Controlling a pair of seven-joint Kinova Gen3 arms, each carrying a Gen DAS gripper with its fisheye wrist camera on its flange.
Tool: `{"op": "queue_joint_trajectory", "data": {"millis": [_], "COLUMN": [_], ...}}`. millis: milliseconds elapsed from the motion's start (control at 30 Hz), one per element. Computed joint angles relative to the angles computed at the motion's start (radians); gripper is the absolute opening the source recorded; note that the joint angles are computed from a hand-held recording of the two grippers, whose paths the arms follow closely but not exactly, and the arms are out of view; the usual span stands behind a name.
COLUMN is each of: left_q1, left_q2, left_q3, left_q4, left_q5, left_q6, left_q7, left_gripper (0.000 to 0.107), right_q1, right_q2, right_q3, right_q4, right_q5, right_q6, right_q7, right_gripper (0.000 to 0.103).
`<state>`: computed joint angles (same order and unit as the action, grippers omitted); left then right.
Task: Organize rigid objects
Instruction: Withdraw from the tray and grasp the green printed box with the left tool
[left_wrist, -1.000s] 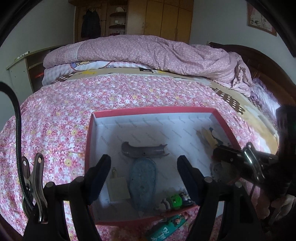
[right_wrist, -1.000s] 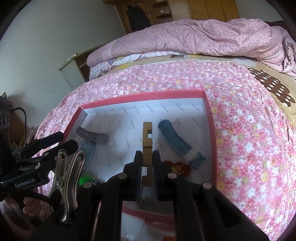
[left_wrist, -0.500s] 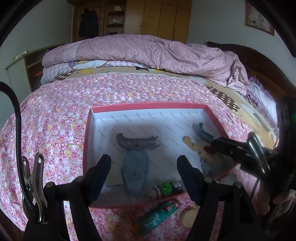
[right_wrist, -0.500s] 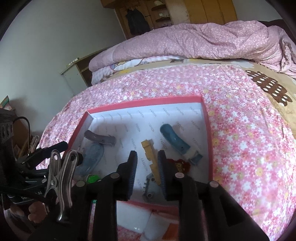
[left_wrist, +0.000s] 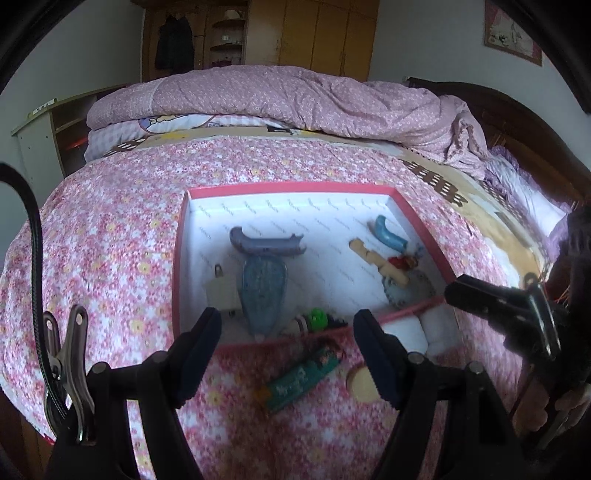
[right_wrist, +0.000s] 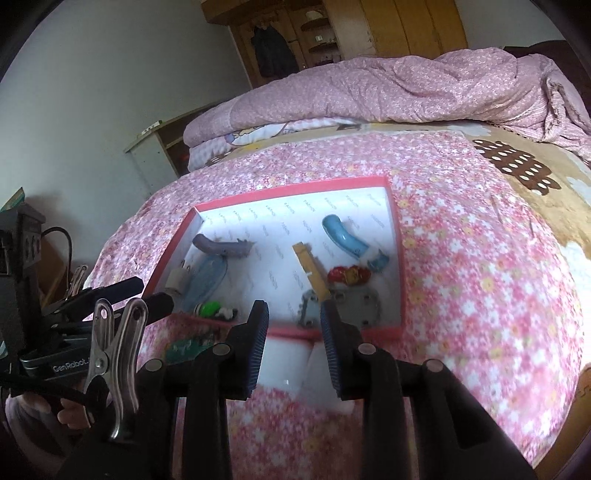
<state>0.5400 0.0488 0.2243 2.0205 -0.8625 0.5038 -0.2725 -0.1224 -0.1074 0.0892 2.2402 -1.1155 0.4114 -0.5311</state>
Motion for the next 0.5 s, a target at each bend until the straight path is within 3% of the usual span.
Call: {"op": "queue_joint_trajectory", "data": {"millis": [500], "left_q1": [0.028], "left_q2": [-0.01], "left_q3": [0.043], "left_q4": [0.093], "left_q5": [-0.053], "left_q6": [0.036], "left_q7": [0.125], "left_gripper": [0.078], "right_q1": [-0.086], "right_q2": [-0.092], "right_q3": [0.045], "right_q4": [0.118], "right_q5": [0.164], "right_q6": [-0.096], "right_q7": [-0.142], "right_gripper": [0.035]}}
